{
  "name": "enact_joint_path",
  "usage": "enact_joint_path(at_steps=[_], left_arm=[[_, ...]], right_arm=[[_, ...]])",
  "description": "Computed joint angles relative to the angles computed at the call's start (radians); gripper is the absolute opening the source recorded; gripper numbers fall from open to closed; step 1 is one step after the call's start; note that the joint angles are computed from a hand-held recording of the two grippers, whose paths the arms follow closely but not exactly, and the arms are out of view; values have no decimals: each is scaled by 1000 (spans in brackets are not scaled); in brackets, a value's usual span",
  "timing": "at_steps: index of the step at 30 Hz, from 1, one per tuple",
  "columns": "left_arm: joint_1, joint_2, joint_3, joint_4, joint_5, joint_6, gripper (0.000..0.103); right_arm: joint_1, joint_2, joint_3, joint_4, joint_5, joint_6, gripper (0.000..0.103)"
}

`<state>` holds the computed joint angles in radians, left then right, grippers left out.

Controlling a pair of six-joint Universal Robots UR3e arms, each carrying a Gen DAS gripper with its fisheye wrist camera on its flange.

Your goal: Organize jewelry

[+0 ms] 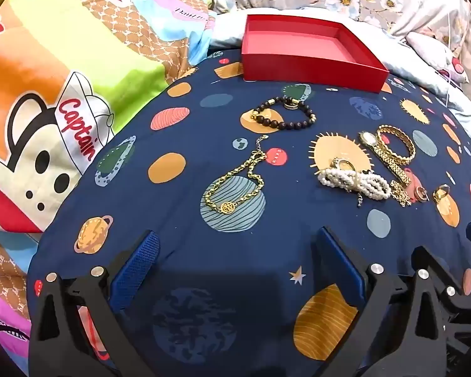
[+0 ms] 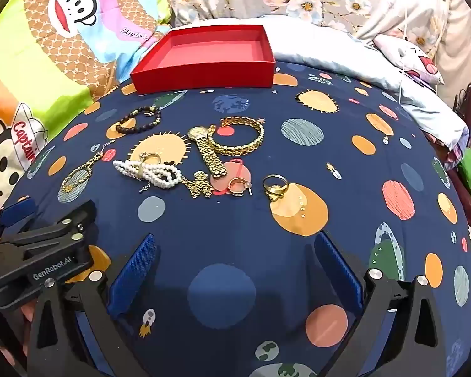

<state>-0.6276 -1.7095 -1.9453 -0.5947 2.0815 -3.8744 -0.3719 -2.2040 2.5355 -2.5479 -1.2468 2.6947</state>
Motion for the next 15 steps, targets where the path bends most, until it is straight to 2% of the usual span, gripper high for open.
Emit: enact_joint_path(at_steps=[5, 7, 9, 10, 15], left_arm=[[49, 47, -59, 39, -46, 39, 98], [9, 34, -52, 38, 0, 29, 98], [-22, -10, 19, -25, 28, 5, 98], [-20, -8, 17, -23, 27, 7, 98], [-30, -38, 47, -38, 40, 14, 98]], right_arm=[[25, 9, -1, -24, -34, 39, 98], [77, 45, -12, -56, -69, 69, 98], [49, -4, 0, -19, -44, 54, 98], [11, 12, -9, 3, -17, 16, 98], [-15, -2, -5, 17, 9, 4, 98]])
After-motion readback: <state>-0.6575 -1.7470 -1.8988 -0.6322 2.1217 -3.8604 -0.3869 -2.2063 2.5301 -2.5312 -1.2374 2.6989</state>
